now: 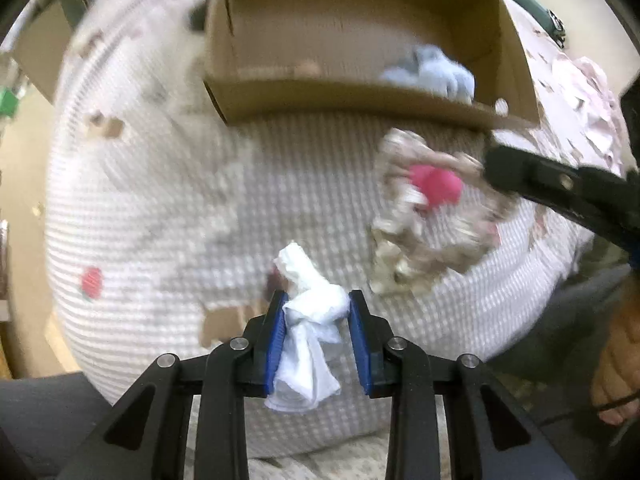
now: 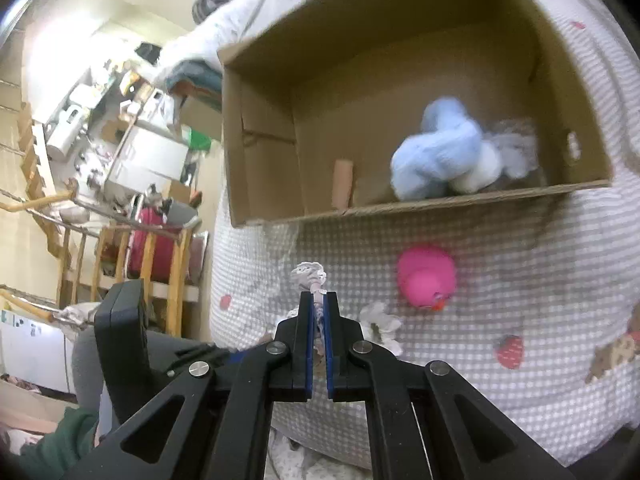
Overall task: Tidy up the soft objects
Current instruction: 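Lift the white cloth with the left gripper while the right gripper carries the lace scrunchie to the box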
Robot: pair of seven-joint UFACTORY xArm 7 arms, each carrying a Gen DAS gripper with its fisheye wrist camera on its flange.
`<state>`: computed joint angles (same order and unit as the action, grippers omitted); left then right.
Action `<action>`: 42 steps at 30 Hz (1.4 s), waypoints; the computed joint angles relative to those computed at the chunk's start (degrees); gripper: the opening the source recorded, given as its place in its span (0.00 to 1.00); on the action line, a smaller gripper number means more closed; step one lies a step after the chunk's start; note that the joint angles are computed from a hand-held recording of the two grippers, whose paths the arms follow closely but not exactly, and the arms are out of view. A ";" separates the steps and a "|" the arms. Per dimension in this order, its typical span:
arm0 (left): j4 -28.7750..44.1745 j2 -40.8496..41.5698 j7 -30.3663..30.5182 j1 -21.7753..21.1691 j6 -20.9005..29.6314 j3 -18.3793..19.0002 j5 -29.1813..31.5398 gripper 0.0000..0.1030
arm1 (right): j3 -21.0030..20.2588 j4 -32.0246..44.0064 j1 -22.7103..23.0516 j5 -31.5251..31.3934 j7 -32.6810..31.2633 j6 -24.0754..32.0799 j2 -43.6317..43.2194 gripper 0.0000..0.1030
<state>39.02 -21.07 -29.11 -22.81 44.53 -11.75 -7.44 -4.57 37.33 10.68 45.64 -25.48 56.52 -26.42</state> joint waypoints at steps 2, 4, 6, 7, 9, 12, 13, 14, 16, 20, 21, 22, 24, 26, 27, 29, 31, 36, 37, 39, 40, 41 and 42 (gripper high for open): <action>0.15 -1.07 -1.96 0.92 -0.33 -0.93 2.32 0.27 | -0.43 -0.40 -0.70 -0.61 0.03 -0.07 -1.63 0.06; 0.12 -2.32 -3.44 1.56 -0.61 -1.67 4.50 0.27 | -0.69 -1.19 -1.21 -1.37 0.07 -0.75 -3.74 0.06; 0.47 -3.54 -4.99 2.39 -0.45 -2.59 7.51 0.27 | -1.82 -1.80 -1.75 -1.99 -0.46 -0.62 -5.60 0.06; 0.67 -3.97 -5.31 2.52 -0.55 -2.65 8.22 0.27 | -2.21 -1.89 -1.87 -2.01 -0.60 -0.84 -6.40 0.06; 1.18 -4.96 -6.14 3.04 -0.30 -2.79 9.61 0.27 | -2.69 -2.38 -2.06 -2.19 -0.64 -1.47 -7.84 0.06; 2.86 -5.73 -7.69 4.48 -0.12 -3.69 12.90 0.27 | -3.68 -1.27 -1.79 -1.65 -0.62 -2.10 -8.42 0.06; 3.59 -5.95 -7.93 4.93 -0.38 -3.62 13.74 0.27 | -3.78 -0.73 -1.66 -1.54 -0.62 -2.47 -8.35 0.06; 4.95 -4.79 -9.00 5.41 -0.81 -4.36 14.67 0.27 | -4.12 -0.07 -1.50 -1.32 -0.73 -2.58 -8.17 0.06; 7.28 -3.86 -9.28 6.09 -0.91 -4.26 16.28 0.27 | -4.33 1.38 -1.17 -0.79 -0.78 -3.22 -7.42 0.06; 12.47 0.24 -6.90 5.81 -1.27 -2.38 15.70 0.27 | -3.94 4.82 -0.91 -0.76 -0.99 -4.93 -4.92 0.06; 13.77 1.17 -6.40 5.87 -1.15 -2.05 15.51 0.27 | -4.08 5.72 -0.82 -0.71 -1.22 -5.15 -4.21 0.06; 14.73 2.00 -5.94 6.01 -1.30 -1.70 15.47 0.27 | -4.11 6.61 -0.67 -0.38 -1.36 -5.52 -3.39 0.06; 17.26 4.14 -5.35 6.37 -1.41 -1.40 15.85 0.27 | -4.30 8.73 -0.70 -0.03 -1.81 -6.04 -1.50 0.06; 18.81 5.83 -5.51 6.69 -1.76 -1.42 16.89 0.27 | -4.14 10.15 -0.85 0.42 -2.37 -7.01 -0.09 0.06; 19.56 6.72 -5.48 6.79 -1.82 -1.36 17.40 0.27 | -4.08 10.95 -0.92 0.67 -2.84 -7.64 0.82 0.06; 21.18 8.75 -5.35 6.79 -1.91 -1.08 17.92 0.27 | -3.87 12.51 -1.01 1.30 -3.70 -8.59 2.85 0.06; 22.43 10.64 -5.17 6.66 -2.13 -0.69 18.26 0.27 | -3.42 14.01 -1.37 1.34 -4.50 -9.47 5.14 0.06; 24.64 15.10 -5.19 6.14 -3.39 0.22 19.49 0.27 | -2.26 15.32 -2.57 2.49 -5.61 -11.38 9.02 0.06; 24.49 15.50 -5.19 5.98 -4.06 0.55 18.96 0.27 | -2.05 15.52 -2.84 2.71 -5.65 -11.56 9.76 0.06; 23.94 16.39 -5.20 5.83 -5.70 1.14 17.85 0.27 | -1.45 15.28 -3.41 2.94 -5.59 -12.32 11.03 0.06; 23.76 16.92 -5.62 5.79 -6.16 1.23 18.25 0.27 | -1.16 14.87 -3.62 3.26 -5.74 -12.92 11.35 0.06; 23.63 17.58 -6.05 5.71 -6.46 1.27 18.75 0.27 | -0.79 14.72 -3.87 3.04 -5.44 -13.33 11.80 0.06; 23.55 18.17 -5.86 5.57 -6.63 1.43 18.23 0.27 | -0.25 14.64 -4.12 2.39 -4.80 -13.94 12.33 0.06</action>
<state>62.57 -2.90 -34.96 -17.25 37.90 -10.32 10.79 -4.81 51.97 6.56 48.03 -30.28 42.58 -14.09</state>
